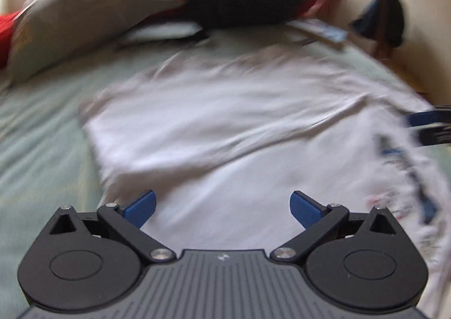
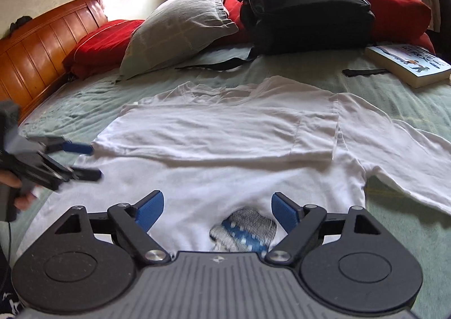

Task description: Fold clothes

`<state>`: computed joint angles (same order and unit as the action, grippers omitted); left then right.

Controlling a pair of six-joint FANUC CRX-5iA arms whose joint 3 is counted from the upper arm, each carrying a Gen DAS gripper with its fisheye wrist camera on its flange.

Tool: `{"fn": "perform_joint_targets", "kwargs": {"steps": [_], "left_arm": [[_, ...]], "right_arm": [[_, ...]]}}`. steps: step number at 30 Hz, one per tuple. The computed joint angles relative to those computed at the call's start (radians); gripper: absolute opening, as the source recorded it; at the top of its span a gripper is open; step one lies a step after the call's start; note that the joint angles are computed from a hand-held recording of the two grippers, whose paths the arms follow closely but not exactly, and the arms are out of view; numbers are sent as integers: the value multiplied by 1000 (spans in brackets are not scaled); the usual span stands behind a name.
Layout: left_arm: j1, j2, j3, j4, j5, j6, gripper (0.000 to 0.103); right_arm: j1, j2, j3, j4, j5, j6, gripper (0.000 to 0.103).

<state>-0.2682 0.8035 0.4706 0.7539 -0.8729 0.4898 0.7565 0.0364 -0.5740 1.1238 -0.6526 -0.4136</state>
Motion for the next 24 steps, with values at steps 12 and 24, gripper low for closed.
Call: {"fn": "perform_joint_targets", "kwargs": {"steps": [12, 24], "left_arm": [[22, -285, -374, 98, 190, -213, 101], [-36, -475, -771, 249, 372, -539, 101]], "right_arm": [[134, -75, -45, -39, -216, -57, 93], [226, 106, 38, -67, -244, 82, 103]]}}
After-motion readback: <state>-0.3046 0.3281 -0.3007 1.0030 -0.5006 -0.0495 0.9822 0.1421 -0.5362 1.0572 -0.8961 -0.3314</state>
